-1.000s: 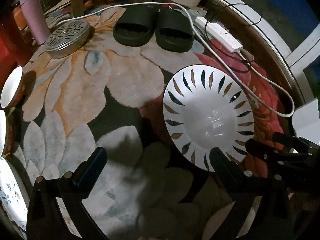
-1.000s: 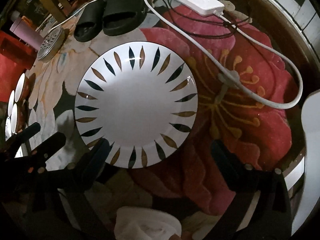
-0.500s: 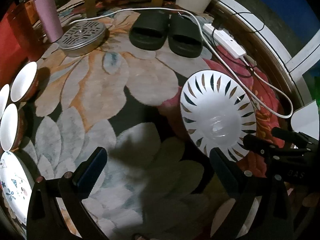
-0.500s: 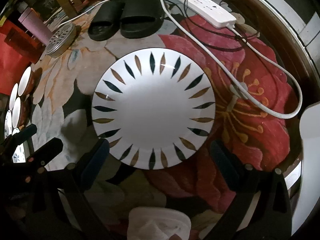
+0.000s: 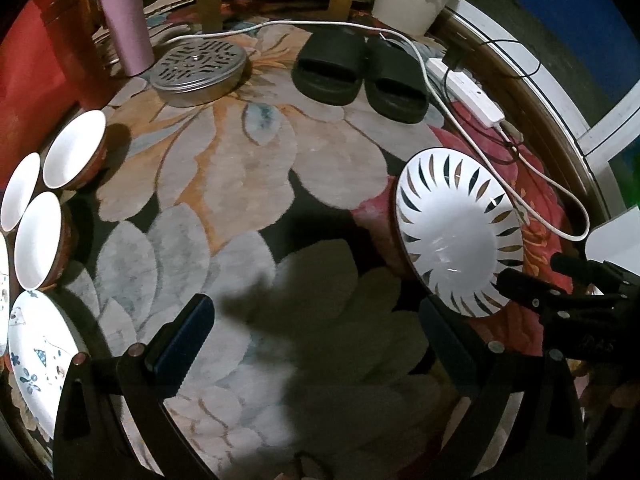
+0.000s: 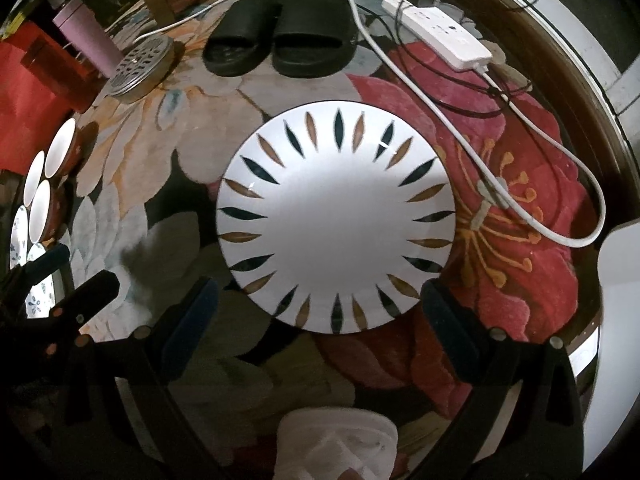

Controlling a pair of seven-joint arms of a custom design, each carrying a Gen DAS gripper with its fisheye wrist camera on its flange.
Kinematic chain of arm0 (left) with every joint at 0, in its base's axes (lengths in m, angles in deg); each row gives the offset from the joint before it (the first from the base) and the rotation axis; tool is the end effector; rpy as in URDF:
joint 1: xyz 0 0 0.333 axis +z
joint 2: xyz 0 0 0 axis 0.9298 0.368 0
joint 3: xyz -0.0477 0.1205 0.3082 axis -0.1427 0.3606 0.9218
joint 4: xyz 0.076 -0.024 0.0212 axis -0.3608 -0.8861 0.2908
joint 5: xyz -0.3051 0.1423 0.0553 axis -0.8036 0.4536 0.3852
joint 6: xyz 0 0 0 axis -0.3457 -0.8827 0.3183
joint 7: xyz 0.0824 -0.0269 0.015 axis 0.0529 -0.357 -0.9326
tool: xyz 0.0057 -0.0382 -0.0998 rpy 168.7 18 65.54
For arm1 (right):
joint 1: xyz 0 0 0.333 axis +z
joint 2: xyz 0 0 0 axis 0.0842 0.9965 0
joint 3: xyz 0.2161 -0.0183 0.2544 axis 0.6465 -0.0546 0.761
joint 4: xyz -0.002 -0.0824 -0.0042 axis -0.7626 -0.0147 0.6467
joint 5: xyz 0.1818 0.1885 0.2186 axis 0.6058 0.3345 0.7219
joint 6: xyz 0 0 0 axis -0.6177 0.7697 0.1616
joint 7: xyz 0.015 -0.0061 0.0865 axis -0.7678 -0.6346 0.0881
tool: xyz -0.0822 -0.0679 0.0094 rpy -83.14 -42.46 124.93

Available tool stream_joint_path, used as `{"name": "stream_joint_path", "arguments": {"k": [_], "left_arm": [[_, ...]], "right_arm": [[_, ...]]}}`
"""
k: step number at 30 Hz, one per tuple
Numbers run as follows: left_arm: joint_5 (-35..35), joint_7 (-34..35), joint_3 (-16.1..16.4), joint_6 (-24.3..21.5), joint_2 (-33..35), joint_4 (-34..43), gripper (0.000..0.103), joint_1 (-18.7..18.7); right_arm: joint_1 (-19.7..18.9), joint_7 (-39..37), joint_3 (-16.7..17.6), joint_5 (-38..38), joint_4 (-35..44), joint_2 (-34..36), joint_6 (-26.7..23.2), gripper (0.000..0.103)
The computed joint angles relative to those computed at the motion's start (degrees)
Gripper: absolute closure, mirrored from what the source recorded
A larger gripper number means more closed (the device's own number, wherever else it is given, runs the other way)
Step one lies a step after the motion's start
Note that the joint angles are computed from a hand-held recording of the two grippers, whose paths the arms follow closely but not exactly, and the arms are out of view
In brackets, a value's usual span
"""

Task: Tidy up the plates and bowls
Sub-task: 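Lower the plate onto the cloth, open both tools and withdraw them, then close both tools on the rim of the larger bear-print plate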

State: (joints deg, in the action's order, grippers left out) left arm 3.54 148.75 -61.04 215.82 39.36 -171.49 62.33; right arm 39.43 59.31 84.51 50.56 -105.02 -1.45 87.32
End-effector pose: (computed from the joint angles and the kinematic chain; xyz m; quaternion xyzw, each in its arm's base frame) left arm 0.5524 -0.1814 0.3818 -0.7296 0.6534 -0.1894 0.0697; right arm 0.5954 0.3994 0.3649 -0.7631 0.6257 -0.0786 0.1415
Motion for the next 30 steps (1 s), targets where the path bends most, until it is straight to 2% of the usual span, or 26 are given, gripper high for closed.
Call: {"name": "stream_joint_path", "arguments": {"k": [9, 19, 24, 30], "left_arm": [[-1.2, 0.81, 0.65, 1.06, -3.45, -4.67, 0.001, 1.73], [1.5, -1.05, 3.95, 2.52, -8.64, -11.86, 0.001, 3.71], [-1.67, 1.3, 4.55, 2.9, -11.09, -15.77, 0.001, 6.34], [-0.87, 1.63, 6.8, 4.1, -14.49, -20.71, 0.001, 8.2]], "right_arm": [[1.71, -0.96, 0.45, -0.68, 4.28, 1.65, -2.54, 0.001], [4.2, -3.28, 1.25, -0.86, 12.44, 5.64, -6.99, 0.001], [5.82, -4.75, 1.33, -0.94, 18.12, 8.52, -9.71, 0.001], [7.97, -6.16, 1.53, -0.37, 27.36, 13.68, -14.03, 0.001]]}}
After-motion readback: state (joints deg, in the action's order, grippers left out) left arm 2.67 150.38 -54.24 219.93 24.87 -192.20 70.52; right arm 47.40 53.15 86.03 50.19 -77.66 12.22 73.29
